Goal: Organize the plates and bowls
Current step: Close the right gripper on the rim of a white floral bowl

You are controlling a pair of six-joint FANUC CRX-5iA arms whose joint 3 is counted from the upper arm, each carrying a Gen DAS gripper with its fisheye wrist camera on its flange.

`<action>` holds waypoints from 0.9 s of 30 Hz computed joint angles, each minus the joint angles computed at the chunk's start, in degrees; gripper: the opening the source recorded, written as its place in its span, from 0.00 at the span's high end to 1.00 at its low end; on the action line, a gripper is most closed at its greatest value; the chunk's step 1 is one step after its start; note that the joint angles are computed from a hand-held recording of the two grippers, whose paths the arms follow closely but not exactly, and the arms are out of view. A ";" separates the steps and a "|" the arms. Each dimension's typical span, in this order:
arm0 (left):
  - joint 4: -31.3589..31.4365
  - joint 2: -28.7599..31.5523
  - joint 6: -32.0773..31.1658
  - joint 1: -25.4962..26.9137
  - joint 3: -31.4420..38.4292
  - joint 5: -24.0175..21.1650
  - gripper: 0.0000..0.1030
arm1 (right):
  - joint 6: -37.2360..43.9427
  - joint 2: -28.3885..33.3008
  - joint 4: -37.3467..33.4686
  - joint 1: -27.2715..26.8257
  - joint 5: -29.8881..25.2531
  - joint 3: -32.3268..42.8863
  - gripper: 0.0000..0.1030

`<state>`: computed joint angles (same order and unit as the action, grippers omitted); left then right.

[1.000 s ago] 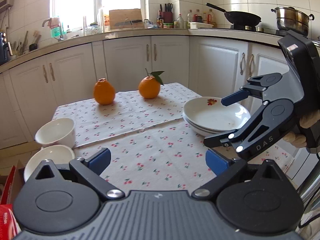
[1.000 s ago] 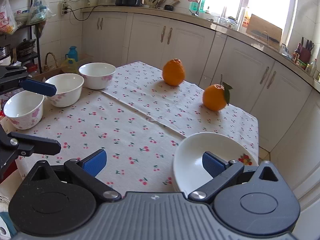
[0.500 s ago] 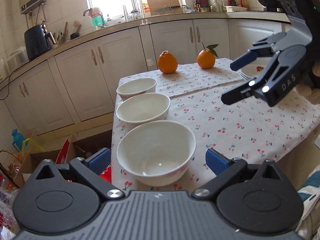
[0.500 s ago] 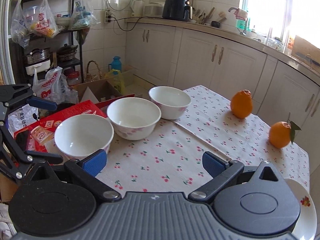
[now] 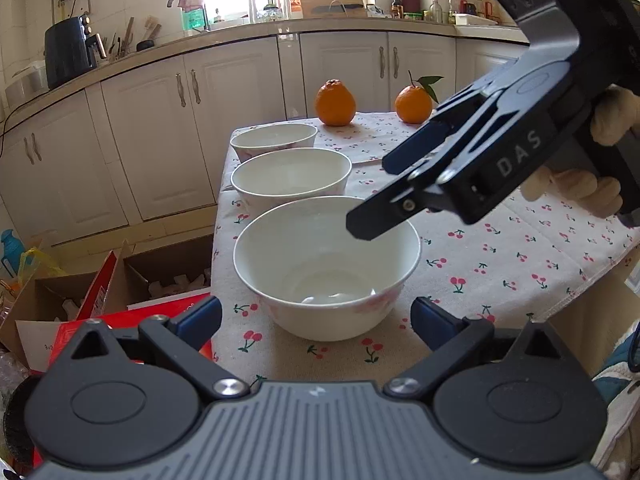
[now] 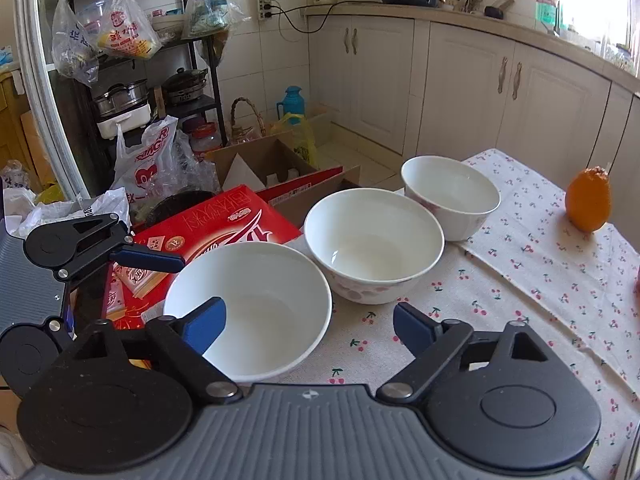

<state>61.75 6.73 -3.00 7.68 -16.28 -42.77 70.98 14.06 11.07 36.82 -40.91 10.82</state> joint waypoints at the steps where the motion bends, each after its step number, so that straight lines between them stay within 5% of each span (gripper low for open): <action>1: -0.08 0.27 0.19 0.11 0.33 -0.58 0.04 | 0.69 0.63 -1.48 -0.27 -0.65 1.03 0.17; 16: -1.19 1.86 1.39 0.44 2.30 -3.76 0.18 | 7.34 4.02 -12.92 -2.76 -5.64 7.60 0.44; 27: -3.10 1.79 3.03 0.45 3.24 -4.16 0.21 | 8.03 4.02 -14.29 -3.00 -6.34 8.28 0.44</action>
<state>58.65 8.52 0.03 8.13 -13.04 -46.93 79.02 18.08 -3.22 33.82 -47.26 19.10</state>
